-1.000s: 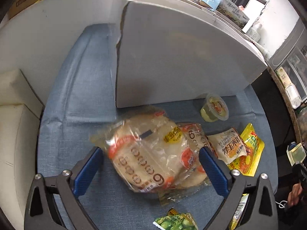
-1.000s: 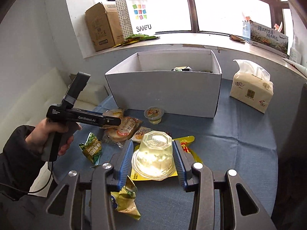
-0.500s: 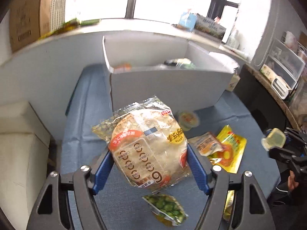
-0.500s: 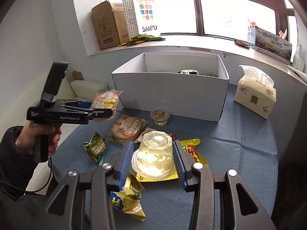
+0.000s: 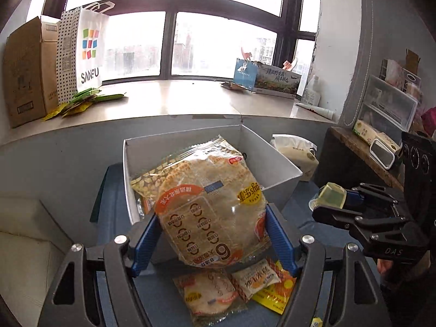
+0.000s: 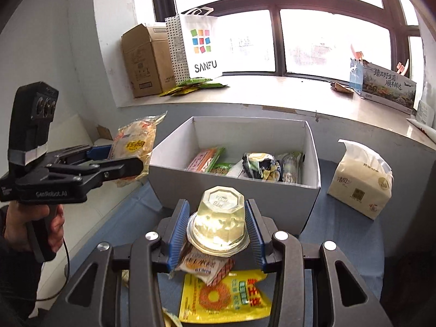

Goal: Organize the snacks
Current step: 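Carry the bread pack and jelly cup into the white box and open both tools, then move both open tools back over the snack pile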

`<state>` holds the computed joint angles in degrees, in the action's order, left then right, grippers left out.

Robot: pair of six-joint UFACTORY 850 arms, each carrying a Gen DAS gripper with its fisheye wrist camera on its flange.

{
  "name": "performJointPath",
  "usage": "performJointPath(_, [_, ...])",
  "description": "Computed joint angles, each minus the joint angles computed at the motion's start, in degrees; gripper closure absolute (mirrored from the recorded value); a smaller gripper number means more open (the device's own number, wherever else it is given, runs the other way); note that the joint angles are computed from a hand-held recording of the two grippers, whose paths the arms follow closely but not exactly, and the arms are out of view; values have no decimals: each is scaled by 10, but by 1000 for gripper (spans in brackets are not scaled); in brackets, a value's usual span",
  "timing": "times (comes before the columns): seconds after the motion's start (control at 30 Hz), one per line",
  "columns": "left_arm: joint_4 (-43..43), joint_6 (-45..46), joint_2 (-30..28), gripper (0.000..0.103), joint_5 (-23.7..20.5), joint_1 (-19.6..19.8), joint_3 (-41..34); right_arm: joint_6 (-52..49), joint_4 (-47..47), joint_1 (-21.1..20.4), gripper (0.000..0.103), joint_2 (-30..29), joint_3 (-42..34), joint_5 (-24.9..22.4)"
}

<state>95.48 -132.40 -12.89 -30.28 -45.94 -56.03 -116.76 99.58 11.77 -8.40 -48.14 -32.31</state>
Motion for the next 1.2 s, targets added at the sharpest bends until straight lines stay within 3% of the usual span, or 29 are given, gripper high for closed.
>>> performJointPath(0.13, [-5, 37, -26, 25, 21, 35, -43, 34, -2, 15, 57, -52, -76, 34])
performJointPath(0.33, [-37, 76, -66, 25, 65, 89, -97, 216, -102, 22, 57, -146, -210, 67])
performJointPath(0.43, [-91, 137, -89, 25, 62, 103, -123, 290, -164, 29, 57, -183, -262, 96])
performJointPath(0.57, [-172, 226, -115, 22, 67, 118, -151, 436, -287, 33, 56, -224, -316, 98])
performJointPath(0.6, [-204, 253, -121, 18, 70, 121, -158, 442, -290, 33, 47, -229, -320, 103])
performJointPath(0.63, [-226, 270, -125, 2, 68, 123, -162, 440, -280, 34, 34, -231, -321, 111])
performJointPath(0.67, [-238, 278, -127, 0, 65, 123, -163, 427, -258, 30, 5, -233, -321, 105])
performJointPath(0.7, [-244, 284, -128, 0, 58, 122, -164, 397, -213, 24, 0, -233, -318, 92])
performJointPath(0.77, [-237, 281, -126, 0, 44, 116, -160, 395, -188, 13, 0, -236, -317, 62])
performJointPath(0.93, [-240, 288, -121, 0, 36, 111, -156, 364, -179, 14, 0, -229, -307, 93])
performJointPath(1.2, [-213, 257, -91, 0, 20, 87, -122, 271, -122, 0, 0, -182, -248, 60])
